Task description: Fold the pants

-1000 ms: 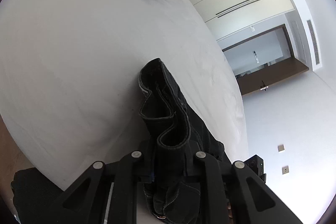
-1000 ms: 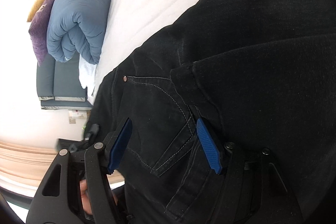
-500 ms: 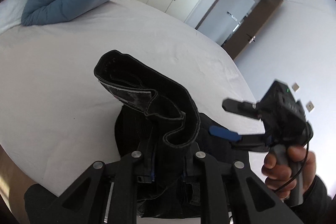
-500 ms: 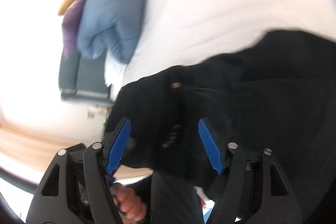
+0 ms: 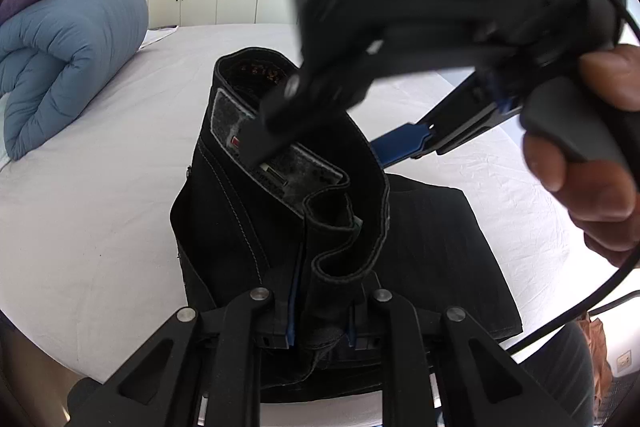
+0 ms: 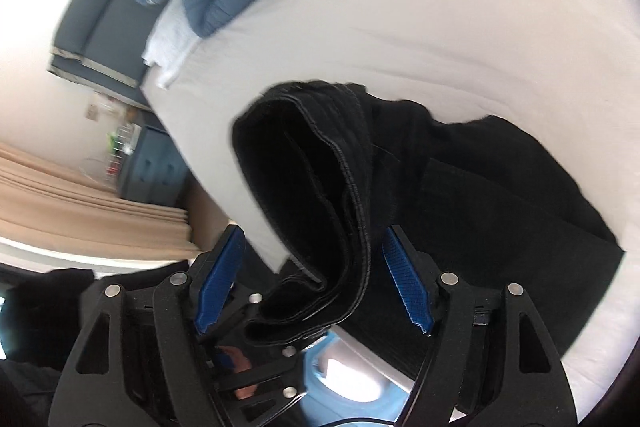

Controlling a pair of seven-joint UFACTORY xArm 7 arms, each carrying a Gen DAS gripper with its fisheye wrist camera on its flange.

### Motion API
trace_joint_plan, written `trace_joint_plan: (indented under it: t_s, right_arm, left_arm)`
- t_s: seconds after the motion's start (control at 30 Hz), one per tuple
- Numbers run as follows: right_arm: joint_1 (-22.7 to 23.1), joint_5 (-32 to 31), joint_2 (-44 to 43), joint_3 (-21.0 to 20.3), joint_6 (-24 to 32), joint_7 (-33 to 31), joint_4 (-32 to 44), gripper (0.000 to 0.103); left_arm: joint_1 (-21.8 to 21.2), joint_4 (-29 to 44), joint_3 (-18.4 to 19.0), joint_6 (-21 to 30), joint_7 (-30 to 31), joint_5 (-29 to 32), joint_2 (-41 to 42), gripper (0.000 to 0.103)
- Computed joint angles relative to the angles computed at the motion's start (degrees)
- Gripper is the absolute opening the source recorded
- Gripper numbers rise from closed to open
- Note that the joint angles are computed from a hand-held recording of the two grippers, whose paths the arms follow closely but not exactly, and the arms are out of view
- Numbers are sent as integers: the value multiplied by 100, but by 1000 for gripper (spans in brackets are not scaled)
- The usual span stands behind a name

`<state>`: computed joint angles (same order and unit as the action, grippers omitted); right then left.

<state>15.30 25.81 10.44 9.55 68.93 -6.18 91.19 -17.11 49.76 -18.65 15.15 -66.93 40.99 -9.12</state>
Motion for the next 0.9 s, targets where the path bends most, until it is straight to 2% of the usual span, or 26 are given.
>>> trace_joint_plan:
  t_s: [0.07, 0.1, 0.2, 0.23, 0.3, 0.47, 0.63, 0.9]
  right_arm:
    - [79, -394, -15, -53, -83, 329, -62, 71]
    - [11, -358, -50, -90, -133, 271, -150, 70]
    - [-87, -143, -304, -82, -367, -100, -474, 27]
    - [-82, -251, -363, -100, -451, -128, -556, 27]
    - [-102, -358, -601, -145, -668, -239, -831, 17]
    - [-312, 212, -1321, -381, -1256, -591, -1846, 14]
    - [-516, 873, -1930, -733, -1668, -1037, -2894, 14]
    - [-900, 1607, -2139, -1241, -2020, -1735, -3878, 13]
  left_arm:
    - [-18, 215, -102, 250, -58, 248, 134, 17]
    - [-54, 256, -95, 306, -86, 336, 172, 17]
    - [-218, 393, 33, 368, 91, 335, 351, 17]
    - [-271, 429, 55, 384, 88, 386, 389, 17]
    - [-382, 511, 86, 454, 87, 510, 454, 17]
    - [-673, 741, 163, 454, 356, 535, 681, 17]
    - [-1104, 1187, 268, 515, 960, 291, 1174, 17]
    - [-1734, 2093, 488, 672, 2167, -367, 2086, 17]
